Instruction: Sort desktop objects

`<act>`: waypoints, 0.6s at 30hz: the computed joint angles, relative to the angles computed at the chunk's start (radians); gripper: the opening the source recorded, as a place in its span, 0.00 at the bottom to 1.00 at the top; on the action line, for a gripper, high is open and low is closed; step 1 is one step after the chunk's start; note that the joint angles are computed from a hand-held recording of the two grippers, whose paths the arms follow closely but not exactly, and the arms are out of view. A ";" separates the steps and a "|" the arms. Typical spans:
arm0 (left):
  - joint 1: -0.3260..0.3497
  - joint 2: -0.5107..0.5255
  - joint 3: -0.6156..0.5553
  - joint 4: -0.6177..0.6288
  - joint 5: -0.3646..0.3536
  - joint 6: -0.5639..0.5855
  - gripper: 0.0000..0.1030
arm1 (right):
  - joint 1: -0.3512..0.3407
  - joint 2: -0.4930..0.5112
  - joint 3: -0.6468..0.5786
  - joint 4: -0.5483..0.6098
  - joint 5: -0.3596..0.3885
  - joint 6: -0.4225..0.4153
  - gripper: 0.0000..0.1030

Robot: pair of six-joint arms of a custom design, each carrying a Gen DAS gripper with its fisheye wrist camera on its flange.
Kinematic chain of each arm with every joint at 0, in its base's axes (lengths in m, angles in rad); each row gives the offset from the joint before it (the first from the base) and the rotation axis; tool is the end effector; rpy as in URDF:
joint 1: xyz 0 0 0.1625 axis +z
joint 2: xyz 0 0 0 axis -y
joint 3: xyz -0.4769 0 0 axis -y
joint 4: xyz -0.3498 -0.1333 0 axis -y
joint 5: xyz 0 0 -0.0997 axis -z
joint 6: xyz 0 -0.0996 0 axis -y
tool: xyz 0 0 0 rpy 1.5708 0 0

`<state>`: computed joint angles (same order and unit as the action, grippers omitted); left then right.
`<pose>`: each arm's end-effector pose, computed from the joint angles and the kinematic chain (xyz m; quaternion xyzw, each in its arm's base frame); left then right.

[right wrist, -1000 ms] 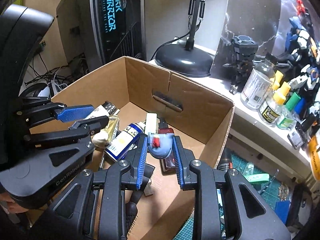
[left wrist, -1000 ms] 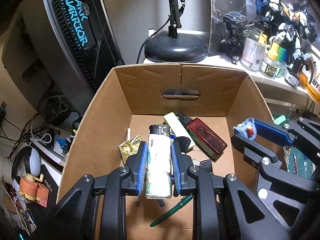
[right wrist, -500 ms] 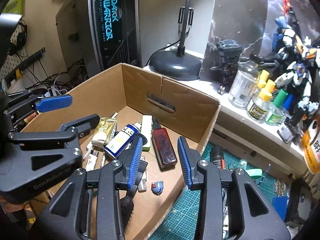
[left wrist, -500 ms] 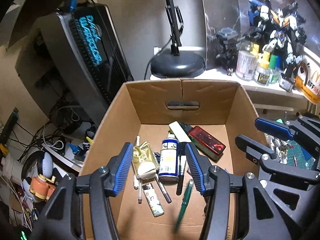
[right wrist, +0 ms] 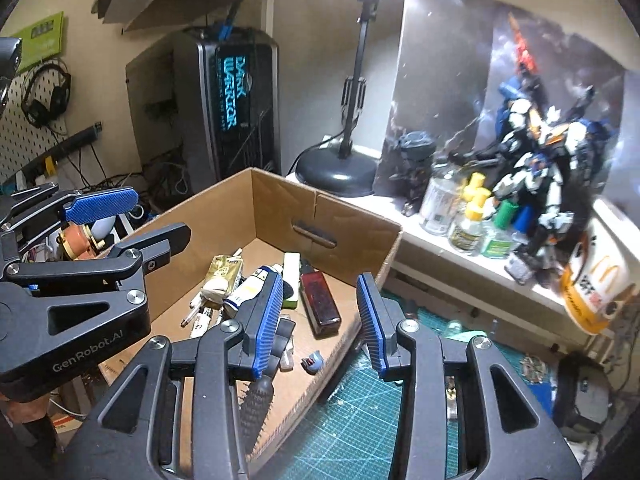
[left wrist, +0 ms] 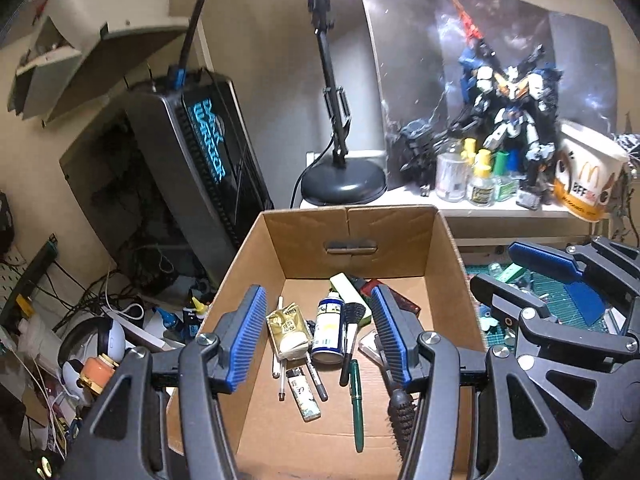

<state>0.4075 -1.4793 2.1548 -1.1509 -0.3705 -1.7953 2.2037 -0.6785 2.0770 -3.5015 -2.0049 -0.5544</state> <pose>-0.2135 -0.3385 0.3135 0.0606 0.7610 -0.4409 0.4720 0.4067 -0.3999 0.0899 0.4801 -0.8126 0.2648 0.1975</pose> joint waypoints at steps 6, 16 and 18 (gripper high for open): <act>-0.086 0.036 -0.020 0.128 -0.016 -0.127 0.53 | 0.031 -0.060 0.072 -0.067 -0.022 0.007 0.37; -0.235 0.153 -0.073 0.419 -0.074 -0.430 0.53 | 0.062 -0.175 0.211 -0.206 -0.065 0.020 0.42; -0.258 0.186 -0.083 0.471 -0.090 -0.481 0.53 | 0.063 -0.201 0.244 -0.238 -0.072 0.026 0.42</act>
